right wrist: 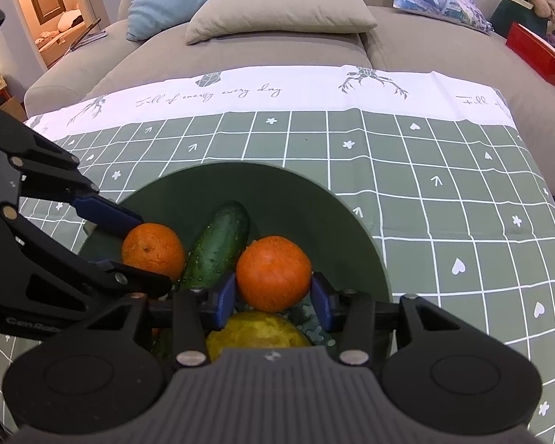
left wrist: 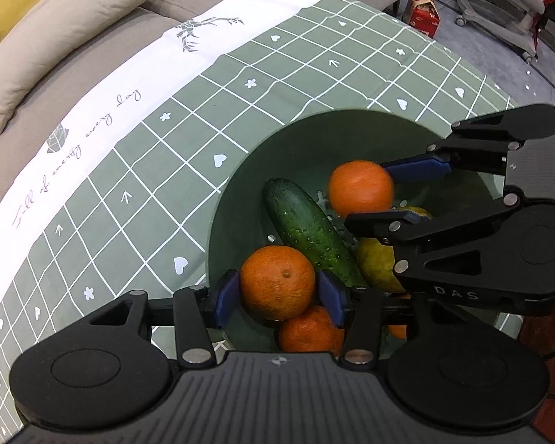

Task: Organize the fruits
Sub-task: 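Open both tools to drop the mandarins into the colander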

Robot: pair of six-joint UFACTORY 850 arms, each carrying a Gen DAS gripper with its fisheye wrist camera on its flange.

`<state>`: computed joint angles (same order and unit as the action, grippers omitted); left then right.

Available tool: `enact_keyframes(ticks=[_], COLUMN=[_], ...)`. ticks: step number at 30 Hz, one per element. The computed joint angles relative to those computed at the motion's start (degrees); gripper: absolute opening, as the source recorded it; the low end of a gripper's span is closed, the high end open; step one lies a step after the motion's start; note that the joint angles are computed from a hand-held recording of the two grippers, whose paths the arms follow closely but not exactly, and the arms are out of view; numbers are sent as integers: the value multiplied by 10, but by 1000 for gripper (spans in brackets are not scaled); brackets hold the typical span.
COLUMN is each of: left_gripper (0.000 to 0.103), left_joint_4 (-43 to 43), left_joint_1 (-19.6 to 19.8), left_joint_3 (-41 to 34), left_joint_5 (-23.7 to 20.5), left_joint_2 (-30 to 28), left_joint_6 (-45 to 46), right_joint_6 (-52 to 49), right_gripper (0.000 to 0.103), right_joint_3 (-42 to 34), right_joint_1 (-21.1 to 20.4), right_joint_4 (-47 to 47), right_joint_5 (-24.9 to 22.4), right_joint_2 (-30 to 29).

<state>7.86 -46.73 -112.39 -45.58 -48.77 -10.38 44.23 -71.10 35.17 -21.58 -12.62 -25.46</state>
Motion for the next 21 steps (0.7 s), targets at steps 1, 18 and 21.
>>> enact_keyframes(ticks=[1, 18, 21], left_gripper=[64, 67, 67], left_joint_4=[-1, 115, 212], left_joint_1=[0, -18, -29], left_joint_3=[3, 174, 227], left_joint_5=[2, 120, 141], left_joint_2=[3, 161, 200], left_joint_6=[1, -102, -193], right_joint_6=[-5, 268, 344], right_gripper=[41, 58, 63], right_joint_3=[1, 33, 40], right_joint_1=[-1, 53, 77], right_joint_4=[5, -211, -255], right_joint_5=[2, -64, -87], right_joint_2=[2, 86, 100])
